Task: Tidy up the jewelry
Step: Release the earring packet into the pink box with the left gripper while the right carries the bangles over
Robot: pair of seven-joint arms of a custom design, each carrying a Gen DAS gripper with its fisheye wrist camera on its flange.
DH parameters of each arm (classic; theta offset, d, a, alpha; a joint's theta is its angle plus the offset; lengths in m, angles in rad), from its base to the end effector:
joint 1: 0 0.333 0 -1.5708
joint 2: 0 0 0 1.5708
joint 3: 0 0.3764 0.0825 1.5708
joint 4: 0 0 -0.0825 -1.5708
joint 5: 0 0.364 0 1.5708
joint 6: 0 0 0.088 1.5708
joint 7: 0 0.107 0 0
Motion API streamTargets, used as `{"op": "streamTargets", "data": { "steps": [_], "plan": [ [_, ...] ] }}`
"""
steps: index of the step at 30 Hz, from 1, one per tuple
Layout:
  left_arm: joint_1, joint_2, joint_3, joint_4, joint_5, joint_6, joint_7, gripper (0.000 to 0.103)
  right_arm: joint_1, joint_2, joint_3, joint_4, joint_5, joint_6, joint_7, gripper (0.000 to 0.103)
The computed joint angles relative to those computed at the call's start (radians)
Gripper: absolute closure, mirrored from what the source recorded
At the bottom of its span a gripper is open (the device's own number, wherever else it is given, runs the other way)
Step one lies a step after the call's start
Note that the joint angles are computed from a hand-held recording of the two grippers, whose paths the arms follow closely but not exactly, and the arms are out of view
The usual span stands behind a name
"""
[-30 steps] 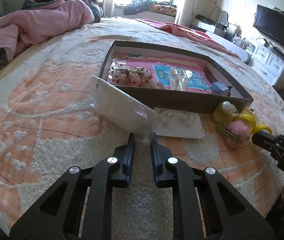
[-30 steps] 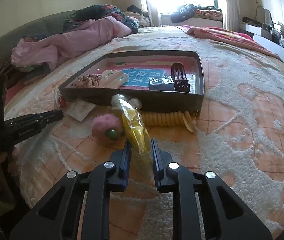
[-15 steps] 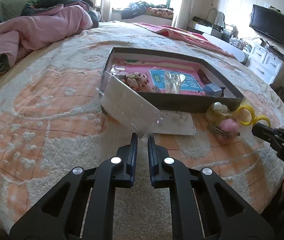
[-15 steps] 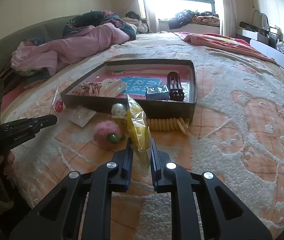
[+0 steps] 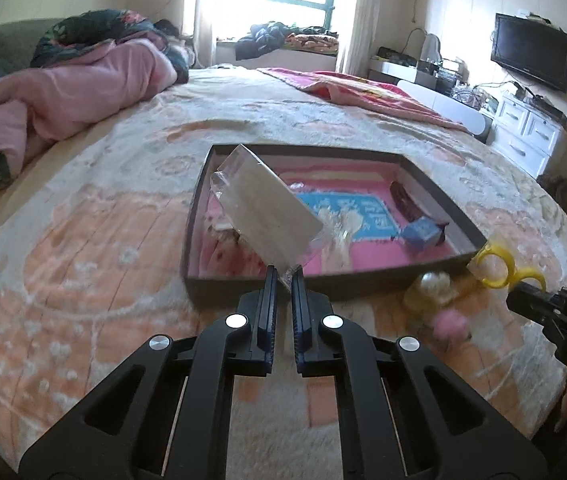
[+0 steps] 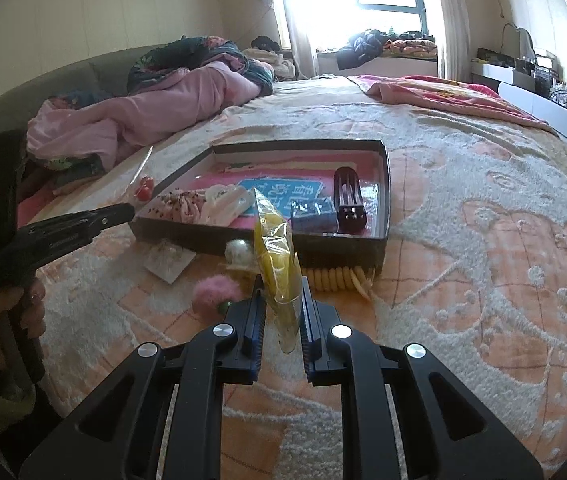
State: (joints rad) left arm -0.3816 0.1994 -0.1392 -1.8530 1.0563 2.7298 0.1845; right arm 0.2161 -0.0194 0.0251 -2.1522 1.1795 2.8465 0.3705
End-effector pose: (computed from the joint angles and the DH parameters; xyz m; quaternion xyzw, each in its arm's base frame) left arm 0.5449 -0.3417 0.5469 -0.6437 0.6238 -0.3440 0.2796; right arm 0.5421 0.0829 0.5357 -0.7486 0.4914 -0.1754 0.4090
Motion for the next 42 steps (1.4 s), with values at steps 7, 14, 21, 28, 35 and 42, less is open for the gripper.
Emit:
{"op": "streamTargets", "data": {
  "steps": [7, 14, 21, 28, 35, 42],
  "plan": [
    [-0.003, 0.045, 0.010, 0.065, -0.037, 0.019, 0.056, 0.101, -0.014, 0.040, 0.005, 0.068, -0.041, -0.003, 0.048, 0.088],
    [-0.022, 0.090, 0.036, 0.113, -0.085, 0.037, 0.105, 0.101, -0.034, 0.101, 0.026, 0.146, -0.099, 0.023, 0.090, 0.088],
    [-0.041, 0.125, 0.061, 0.143, -0.123, 0.046, 0.137, 0.101, -0.062, 0.166, 0.059, 0.207, -0.201, 0.049, 0.175, 0.088],
    [-0.049, 0.160, 0.074, 0.174, -0.196, 0.044, 0.203, 0.101, -0.097, 0.234, 0.089, 0.280, -0.301, 0.048, 0.270, 0.088],
    [-0.070, 0.177, 0.090, 0.194, -0.217, 0.028, 0.242, 0.101, -0.115, 0.302, 0.101, 0.347, -0.455, 0.041, 0.414, 0.088],
    [-0.068, 0.177, 0.095, 0.186, -0.249, 0.035, 0.255, 0.101, -0.120, 0.343, 0.106, 0.378, -0.600, 0.051, 0.556, 0.088]
  ]
}}
